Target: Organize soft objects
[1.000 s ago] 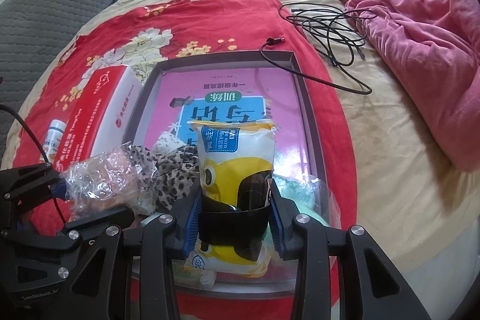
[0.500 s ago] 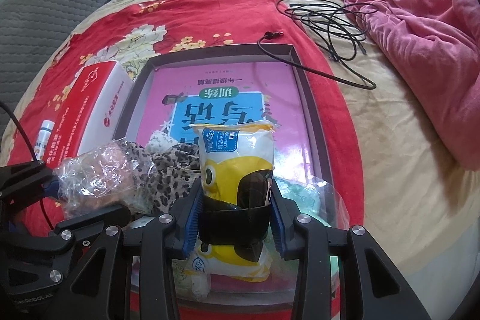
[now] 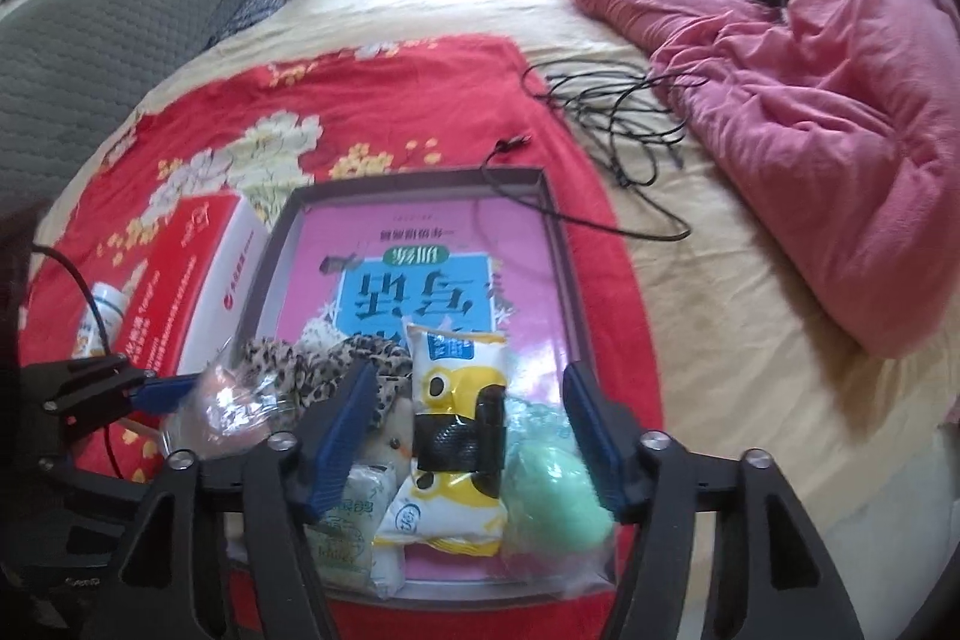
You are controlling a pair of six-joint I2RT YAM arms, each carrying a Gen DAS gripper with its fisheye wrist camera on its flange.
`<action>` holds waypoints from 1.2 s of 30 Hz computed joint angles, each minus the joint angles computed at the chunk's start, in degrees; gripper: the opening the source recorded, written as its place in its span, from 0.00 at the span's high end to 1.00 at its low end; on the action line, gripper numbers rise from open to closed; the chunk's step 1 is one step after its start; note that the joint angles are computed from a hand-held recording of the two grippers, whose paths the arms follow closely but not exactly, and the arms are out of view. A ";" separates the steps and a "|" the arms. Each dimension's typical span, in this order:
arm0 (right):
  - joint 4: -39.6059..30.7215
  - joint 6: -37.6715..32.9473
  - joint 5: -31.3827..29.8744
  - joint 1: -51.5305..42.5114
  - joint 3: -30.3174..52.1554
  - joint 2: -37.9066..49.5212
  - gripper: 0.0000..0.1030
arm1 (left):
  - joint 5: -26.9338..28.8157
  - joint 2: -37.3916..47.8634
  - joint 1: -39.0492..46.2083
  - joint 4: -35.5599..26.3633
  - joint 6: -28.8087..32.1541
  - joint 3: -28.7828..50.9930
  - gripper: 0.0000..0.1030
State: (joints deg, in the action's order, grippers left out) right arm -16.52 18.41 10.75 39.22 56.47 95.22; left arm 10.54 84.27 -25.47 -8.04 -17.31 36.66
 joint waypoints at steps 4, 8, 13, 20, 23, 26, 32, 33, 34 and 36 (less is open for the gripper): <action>-0.73 1.09 1.07 0.56 -1.74 -3.82 0.34 | -1.79 -1.05 -0.74 -0.88 0.60 -0.08 0.38; -1.77 1.97 2.54 1.71 -2.89 -6.35 0.34 | -1.20 -4.15 -0.15 -0.86 0.46 -1.72 0.28; -2.47 3.48 4.19 3.32 -3.25 -8.28 0.32 | -0.13 -8.32 1.00 -2.13 0.39 -2.94 0.27; -5.39 10.20 11.42 9.47 -4.38 -13.39 0.25 | -2.02 -19.36 2.16 -9.95 0.10 -4.42 0.19; -5.73 15.58 13.75 13.49 -6.19 -16.67 0.25 | -4.14 -24.85 2.42 -14.83 0.31 -4.92 0.18; -9.18 19.73 16.99 17.84 -5.47 -16.73 0.25 | -6.05 -30.51 2.35 -19.73 0.42 -5.73 0.18; -14.95 31.34 24.57 26.28 -4.35 -14.60 0.24 | -10.32 -40.38 1.34 -28.29 0.26 -8.11 0.17; -16.27 33.97 25.80 27.35 -4.09 -14.05 0.24 | -11.76 -42.33 0.92 -30.40 0.05 -8.47 0.17; -17.00 36.32 26.53 28.31 -4.21 -13.81 0.24 | -13.00 -43.75 0.65 -31.86 -0.09 -8.79 0.17; -18.92 40.97 27.19 30.05 -3.83 -12.98 0.24 | -15.07 -45.91 -0.21 -33.92 -0.91 -9.29 0.18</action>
State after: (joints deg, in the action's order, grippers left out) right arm -35.44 59.38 37.94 69.26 52.63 82.24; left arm -4.53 38.36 -25.68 -41.96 -18.22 27.37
